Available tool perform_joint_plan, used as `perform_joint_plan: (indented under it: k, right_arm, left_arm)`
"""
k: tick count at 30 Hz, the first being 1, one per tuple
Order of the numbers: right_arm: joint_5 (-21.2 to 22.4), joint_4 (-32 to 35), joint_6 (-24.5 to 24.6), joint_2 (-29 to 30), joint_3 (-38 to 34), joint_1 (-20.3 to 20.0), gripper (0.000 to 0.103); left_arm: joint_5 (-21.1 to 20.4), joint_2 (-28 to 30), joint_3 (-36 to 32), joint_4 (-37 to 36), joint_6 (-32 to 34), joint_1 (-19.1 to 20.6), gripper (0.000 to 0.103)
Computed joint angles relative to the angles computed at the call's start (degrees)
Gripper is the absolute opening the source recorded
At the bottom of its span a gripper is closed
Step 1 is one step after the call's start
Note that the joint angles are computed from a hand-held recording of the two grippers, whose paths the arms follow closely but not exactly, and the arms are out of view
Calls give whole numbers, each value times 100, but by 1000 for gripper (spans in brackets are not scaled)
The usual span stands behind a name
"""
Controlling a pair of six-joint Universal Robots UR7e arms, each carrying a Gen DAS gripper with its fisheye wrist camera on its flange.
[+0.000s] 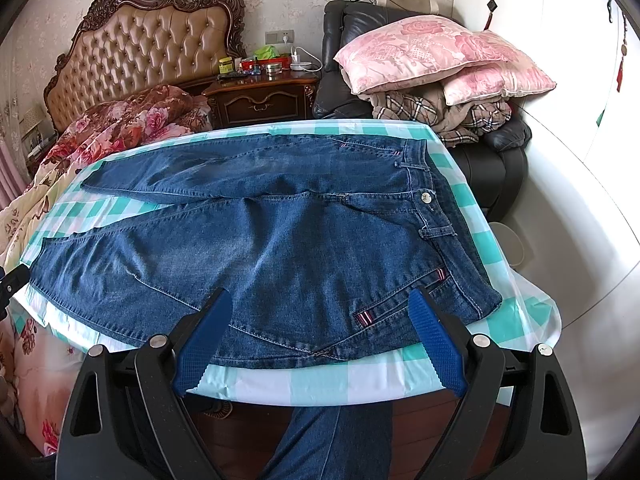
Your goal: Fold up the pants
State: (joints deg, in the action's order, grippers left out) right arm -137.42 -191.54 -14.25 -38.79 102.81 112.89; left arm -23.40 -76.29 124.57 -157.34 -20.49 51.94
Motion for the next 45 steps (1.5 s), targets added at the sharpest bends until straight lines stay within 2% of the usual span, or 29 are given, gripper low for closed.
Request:
perform_joint_plan:
  k: [31, 34, 37, 40, 43, 45]
  right_arm:
    - [16, 24, -8, -8, 21, -14, 86]
    - [132, 98, 66, -33, 58, -63, 86]
    - [562, 472, 291, -187, 47, -254, 86]
    - [809, 850, 438, -285, -271, -510, 86]
    - [968, 1398, 417, -226, -1015, -864, 86]
    - [949, 2143, 644, -36, -1901, -1160, 86]
  left_arm:
    - [-37, 61, 44, -110, 14, 45, 102]
    - [-56, 88, 51, -194, 68, 72, 102]
    - [-188, 148, 73, -600, 303, 166, 102]
    - [-716, 153, 21, -1031, 598, 361, 102]
    - [-1040, 258, -79, -1301, 811, 532, 102]
    - [-1157, 332, -184, -1304, 831, 630, 102]
